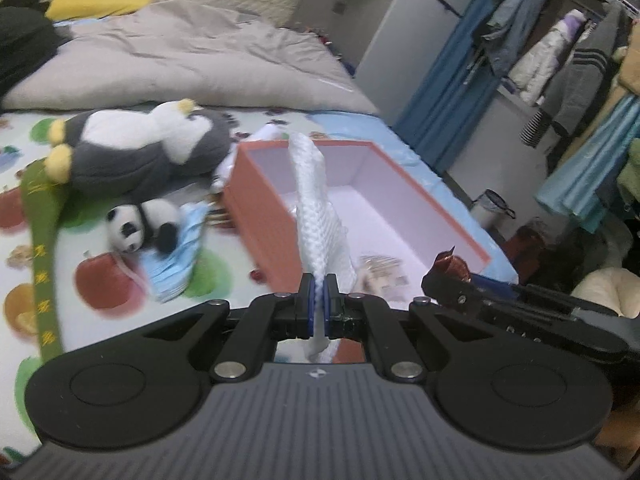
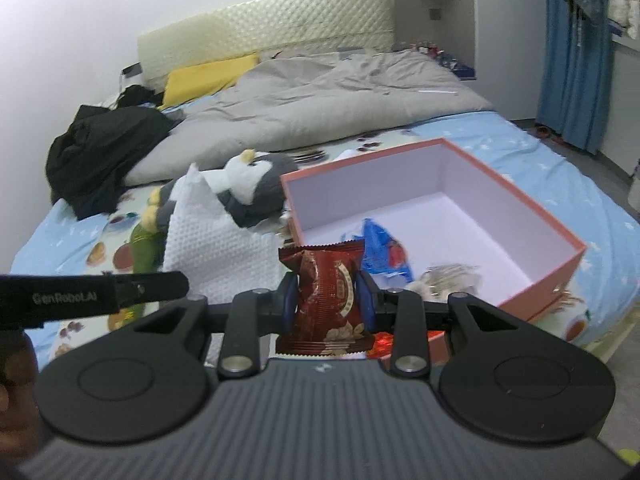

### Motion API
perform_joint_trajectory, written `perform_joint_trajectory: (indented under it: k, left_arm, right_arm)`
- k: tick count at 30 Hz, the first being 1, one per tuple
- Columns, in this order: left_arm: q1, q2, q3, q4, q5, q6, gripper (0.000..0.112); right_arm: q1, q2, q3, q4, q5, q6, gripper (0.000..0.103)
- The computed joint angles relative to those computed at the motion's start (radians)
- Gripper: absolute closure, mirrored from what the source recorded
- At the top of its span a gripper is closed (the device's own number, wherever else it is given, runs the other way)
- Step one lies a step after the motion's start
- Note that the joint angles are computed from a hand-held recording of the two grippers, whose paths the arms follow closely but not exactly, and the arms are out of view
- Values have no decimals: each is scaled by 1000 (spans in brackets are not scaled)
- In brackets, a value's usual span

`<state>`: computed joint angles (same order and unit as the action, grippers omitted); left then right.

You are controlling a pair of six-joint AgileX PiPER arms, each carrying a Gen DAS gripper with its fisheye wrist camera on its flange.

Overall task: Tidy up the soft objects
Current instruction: 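Carry the towel with left gripper while right carries the snack packet over the box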

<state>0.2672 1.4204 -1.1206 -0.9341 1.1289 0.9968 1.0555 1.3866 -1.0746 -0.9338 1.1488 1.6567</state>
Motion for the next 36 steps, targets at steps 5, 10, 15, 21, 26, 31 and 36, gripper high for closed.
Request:
perform_joint_trajectory:
  k: [5,10,15,21,26,31,36]
  left_arm:
    - [-128,15,-3,-14,-94,10,107]
    - [-253,99,-59,15,-198,-45,107]
    - [-339,222,-203,56,-243,-123,107]
    - [-429,403,-454,157,-236,-285,107]
    - [-492,547,-635,262,-219,-399,107]
    - [-539,700,-813,342,-177,-489,107]
    - [-569,842,-978,399,-130,-564,107]
  right_arm:
    - [-87,-26,46,-7,-48,-40,68]
    - [-205,-23,77,-6,-127,-61,68]
    - [-362,-36,128,21,-237,-111,68]
    - [-548,-2,123,113,-350,-258,68]
    - [-658,35,112,186,-438,-360,68]
    - [-776,108,95,294,-539,-496,68]
    - [-867,183,77,389,-606,-621,67]
